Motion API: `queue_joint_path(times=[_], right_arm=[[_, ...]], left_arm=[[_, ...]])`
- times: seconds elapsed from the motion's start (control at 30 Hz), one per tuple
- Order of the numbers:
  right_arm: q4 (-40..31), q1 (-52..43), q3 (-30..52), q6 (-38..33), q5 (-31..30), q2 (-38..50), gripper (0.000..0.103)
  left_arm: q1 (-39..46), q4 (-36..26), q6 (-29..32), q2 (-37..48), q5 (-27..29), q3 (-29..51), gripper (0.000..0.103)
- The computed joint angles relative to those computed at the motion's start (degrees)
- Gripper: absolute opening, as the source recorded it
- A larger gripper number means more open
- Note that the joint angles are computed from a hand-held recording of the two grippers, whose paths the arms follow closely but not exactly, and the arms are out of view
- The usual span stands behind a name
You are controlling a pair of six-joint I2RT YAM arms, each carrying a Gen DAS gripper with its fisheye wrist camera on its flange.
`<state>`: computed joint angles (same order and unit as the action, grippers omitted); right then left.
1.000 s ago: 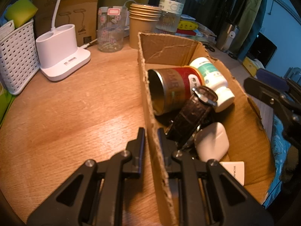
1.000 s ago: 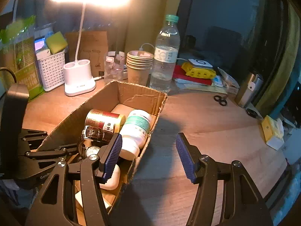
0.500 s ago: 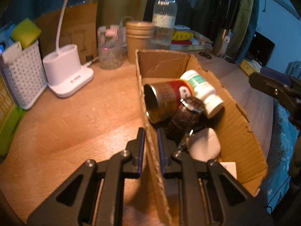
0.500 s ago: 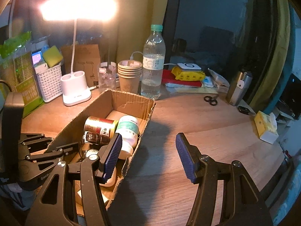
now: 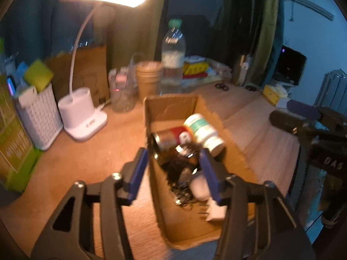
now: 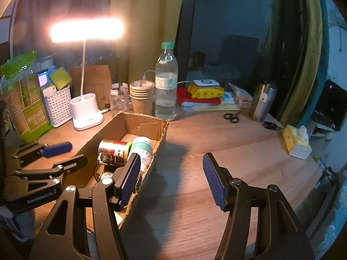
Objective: Organize rigid objects
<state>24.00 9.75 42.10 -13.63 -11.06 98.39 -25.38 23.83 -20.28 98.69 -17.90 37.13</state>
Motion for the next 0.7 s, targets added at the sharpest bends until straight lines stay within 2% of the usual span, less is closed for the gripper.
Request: queue_joint_path(times=[0.07, 0.17, 0.23, 0.27, 0.33, 0.4, 0.5, 0.7], right_arm=[[0.4, -0.7, -1.1, 0.6, -0.5, -1.7, 0.071], [0.7, -1.7, -3.2, 0.8, -0.9, -4.9, 0.071], [1.0, -2.5, -4.8, 1.0, -1.3, -7.2, 0.072], [1.1, -2.8, -5.5, 1.1, -1.4, -8.2, 0.072], [1.0, -3.6, -7.0, 1.2, -1.7, -10.7, 0.072], [0.8, -4.3, -8.3, 1.2, -2.1, -13.1, 0.073], [0.2, -5.9, -10.2, 1.5, -3.7, -17.1, 0.081], [-1.4, -8.6, -12.6, 2.3, -6.6, -23.1, 0.081]], left_arm=[[-1.3, -0.7, 0.4, -1.8, -1.1, -0.1, 0.056], [-2.7, -3.2, -1.1, -4.8, -1.5, 0.3, 0.064], [-4.1, -3.8, -2.1, -7.4, -2.6, -0.2, 0.073], [-5.1, -4.4, -2.3, -8.6, -4.0, -0.3, 0.075], [-7.7, -6.5, -2.8, -10.5, -7.5, 0.2, 0.086], [-10.1, -8.8, -3.1, -12.0, -10.7, 0.8, 0.089], [-12.3, -11.3, -3.2, -13.7, -13.5, 1.5, 0.089], [-15.8, -15.5, -5.2, -16.0, -18.1, 2.4, 0.095]])
